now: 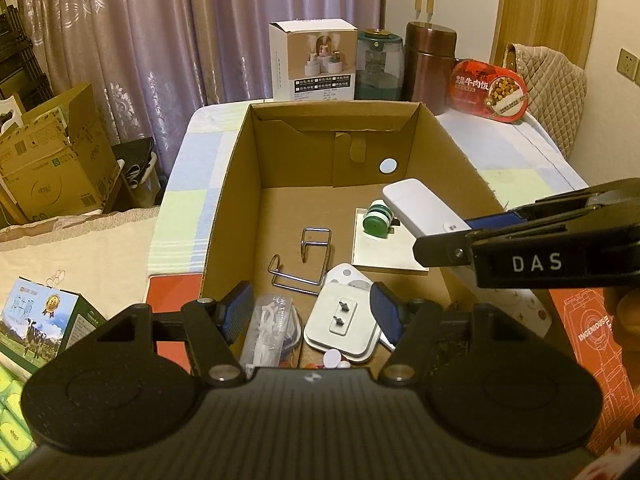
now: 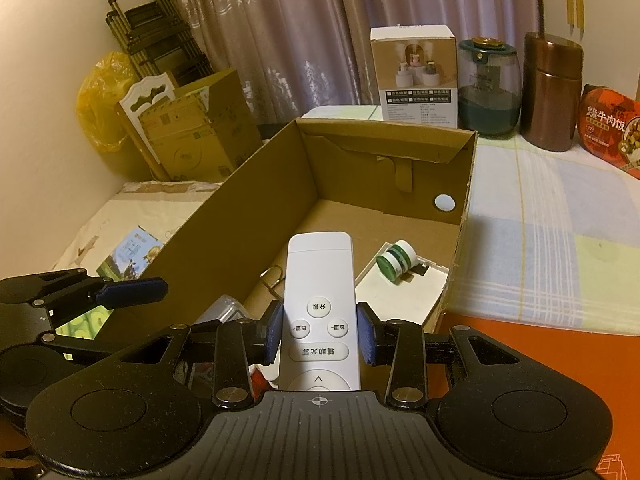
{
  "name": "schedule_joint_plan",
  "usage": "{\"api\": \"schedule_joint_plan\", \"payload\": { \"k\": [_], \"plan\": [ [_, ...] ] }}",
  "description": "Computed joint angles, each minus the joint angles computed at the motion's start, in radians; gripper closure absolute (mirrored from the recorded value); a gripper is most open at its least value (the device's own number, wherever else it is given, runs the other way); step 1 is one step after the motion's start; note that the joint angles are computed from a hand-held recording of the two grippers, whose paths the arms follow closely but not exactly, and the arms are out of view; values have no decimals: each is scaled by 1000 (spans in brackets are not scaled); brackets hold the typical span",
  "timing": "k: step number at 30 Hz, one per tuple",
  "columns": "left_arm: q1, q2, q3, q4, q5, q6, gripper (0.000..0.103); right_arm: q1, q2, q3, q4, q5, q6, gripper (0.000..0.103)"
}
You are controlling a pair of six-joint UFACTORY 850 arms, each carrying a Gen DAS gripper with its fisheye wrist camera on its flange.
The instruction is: Organize rigid objects
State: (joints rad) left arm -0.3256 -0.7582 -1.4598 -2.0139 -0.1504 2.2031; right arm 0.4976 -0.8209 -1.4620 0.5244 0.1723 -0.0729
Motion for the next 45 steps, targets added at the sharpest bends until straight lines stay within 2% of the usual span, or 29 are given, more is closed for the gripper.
{"api": "schedule_joint_plan", "payload": {
  "k": [10,16,21,36,41,43,44,45],
  "plan": [
    [5,0,3,1,-5,-3,42,-3,-1,1,-56,-1,56,68],
    [5,-1,3,-10,-6,6,42,-3,0,2,-36,1,34,68],
    [6,0,4,-19,-6,15,42,-6,3,6,-121,15,130,68],
    [8,14,11,-23,-8,15,42,-4,16,18,-85,25,84,68],
    [7,30,25,-68,-10,56,42,0,32,34,-63,33,62,67],
    [6,40,36,-121,-8,108,42,2,43,46,-38,37,35,66],
    [6,46,42,-153,-7,141,42,3,51,55,-28,41,25,61],
    [5,53,48,-175,-7,162,42,4,59,64,-23,47,23,51]
  ]
}}
